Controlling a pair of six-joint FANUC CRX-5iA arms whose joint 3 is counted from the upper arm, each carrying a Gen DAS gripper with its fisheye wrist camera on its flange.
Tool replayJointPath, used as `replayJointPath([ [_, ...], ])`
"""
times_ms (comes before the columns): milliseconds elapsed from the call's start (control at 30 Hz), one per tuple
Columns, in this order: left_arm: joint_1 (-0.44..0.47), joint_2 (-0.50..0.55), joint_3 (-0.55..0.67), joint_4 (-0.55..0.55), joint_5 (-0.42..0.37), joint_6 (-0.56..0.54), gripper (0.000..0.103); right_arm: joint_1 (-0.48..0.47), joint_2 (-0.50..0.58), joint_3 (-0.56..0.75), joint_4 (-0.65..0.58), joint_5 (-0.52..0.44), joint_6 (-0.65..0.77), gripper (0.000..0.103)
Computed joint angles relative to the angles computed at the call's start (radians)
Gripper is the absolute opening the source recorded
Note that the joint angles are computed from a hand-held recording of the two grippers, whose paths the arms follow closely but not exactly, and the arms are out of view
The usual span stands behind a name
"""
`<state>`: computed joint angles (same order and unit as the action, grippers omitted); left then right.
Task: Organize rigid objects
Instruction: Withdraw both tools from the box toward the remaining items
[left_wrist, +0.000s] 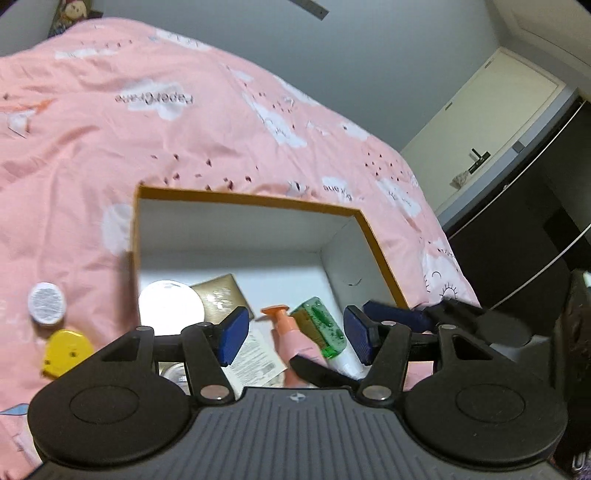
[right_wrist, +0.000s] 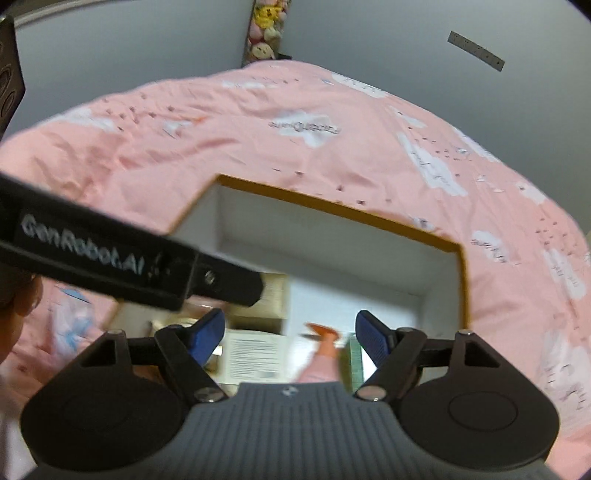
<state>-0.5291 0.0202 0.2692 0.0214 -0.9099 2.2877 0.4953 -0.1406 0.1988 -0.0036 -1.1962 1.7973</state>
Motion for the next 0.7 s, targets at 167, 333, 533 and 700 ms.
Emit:
replayJointPath([
  [167, -0.004, -0.061, -0.024, -0.048, -0.066, 0.020, 0.068, 0.044, -0.064, -0.054, -0.072, 0.021, -0.037, 0.076],
  [333, -0.007, -0.113, -0.052, -0.085, -0.143, 0.007, 0.068, 0.122, -0.131, -0.125, -0.069, 0.059, -0.064, 0.064],
  [533, 0.006, -0.181, -0.120, -0.082, -0.223, -0.003, 0.064, 0.131, -0.137, -0.116, -0.166, -0.020, -0.042, 0.051],
  [700, -0.007, -0.207, -0.150, -0.105, -0.327, 0.021, 0.061, 0.096, -0.115, -0.082, -0.274, -0.118, -0.015, 0.050],
])
